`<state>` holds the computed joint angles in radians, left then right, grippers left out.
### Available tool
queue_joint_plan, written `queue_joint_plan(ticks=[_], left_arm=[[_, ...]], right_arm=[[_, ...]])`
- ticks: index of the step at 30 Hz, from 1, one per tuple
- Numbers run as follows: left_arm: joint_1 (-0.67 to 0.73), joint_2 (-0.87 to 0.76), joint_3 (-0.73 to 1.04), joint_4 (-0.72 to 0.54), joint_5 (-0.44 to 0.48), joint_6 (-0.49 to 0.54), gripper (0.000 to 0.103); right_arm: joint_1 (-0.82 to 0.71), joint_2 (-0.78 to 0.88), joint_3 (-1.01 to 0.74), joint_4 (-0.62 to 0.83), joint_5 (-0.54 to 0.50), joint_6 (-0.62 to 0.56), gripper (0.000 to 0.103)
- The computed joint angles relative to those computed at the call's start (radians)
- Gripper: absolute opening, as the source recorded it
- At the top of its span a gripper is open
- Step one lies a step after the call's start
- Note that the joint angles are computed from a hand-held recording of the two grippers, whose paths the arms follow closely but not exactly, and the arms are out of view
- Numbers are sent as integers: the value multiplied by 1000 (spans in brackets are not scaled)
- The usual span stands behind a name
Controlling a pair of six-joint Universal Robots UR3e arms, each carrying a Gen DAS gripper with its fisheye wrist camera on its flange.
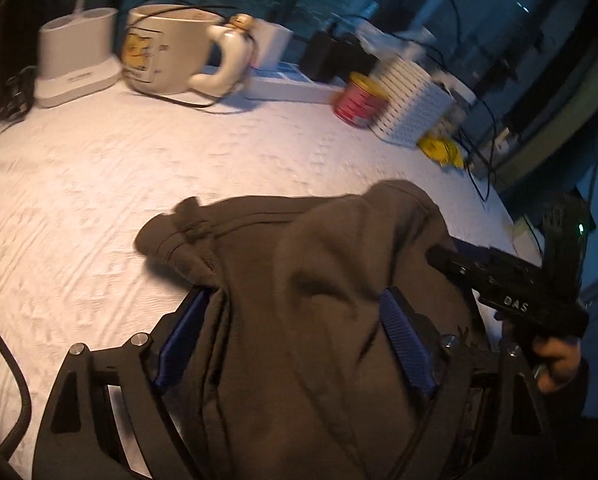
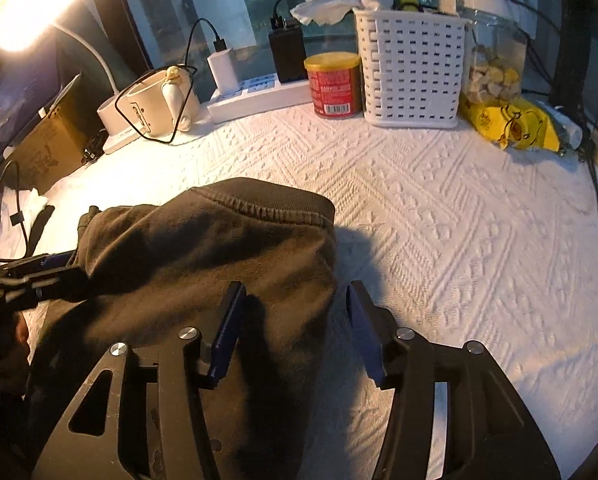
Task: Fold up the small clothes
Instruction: 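Grasp the T-shirt end with both tools and lift it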
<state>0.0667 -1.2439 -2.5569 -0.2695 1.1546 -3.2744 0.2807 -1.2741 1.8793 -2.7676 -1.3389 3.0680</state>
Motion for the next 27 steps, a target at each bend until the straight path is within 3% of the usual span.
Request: queue_joint_plan(ticks=[3,7,9,11,15,18,19,23,27], left_arm=[[-91,-82,70,16,89,-15,85],[-135,-138,113,18,102,-2,85],[-192,-182,136,54,165,-6,84],[-228,-218,150,90,206,-8,77],[-258,-261,176,117,246,-12,51],[-269,-279,168,160,260,-17,39],[-274,-284,165,173,264,-23,36],[-291,-301,165,204,281,-41,27],[-279,-290,152,214,261,-42,24]], right_arm=[[0,11,-10,-6,4,-6,55],[3,47,-47,-14,3,-2,55],[1,64,-62,-19,10,-2,58],[4,83,-71,-39,19,-11,65],[36,119,-95,-71,-3,-11,65],[55,135,-111,-70,3,-28,67],[55,135,-111,-70,3,-28,64],[69,139,-114,-67,30,-55,32],[83,132,-100,-88,22,-45,28]])
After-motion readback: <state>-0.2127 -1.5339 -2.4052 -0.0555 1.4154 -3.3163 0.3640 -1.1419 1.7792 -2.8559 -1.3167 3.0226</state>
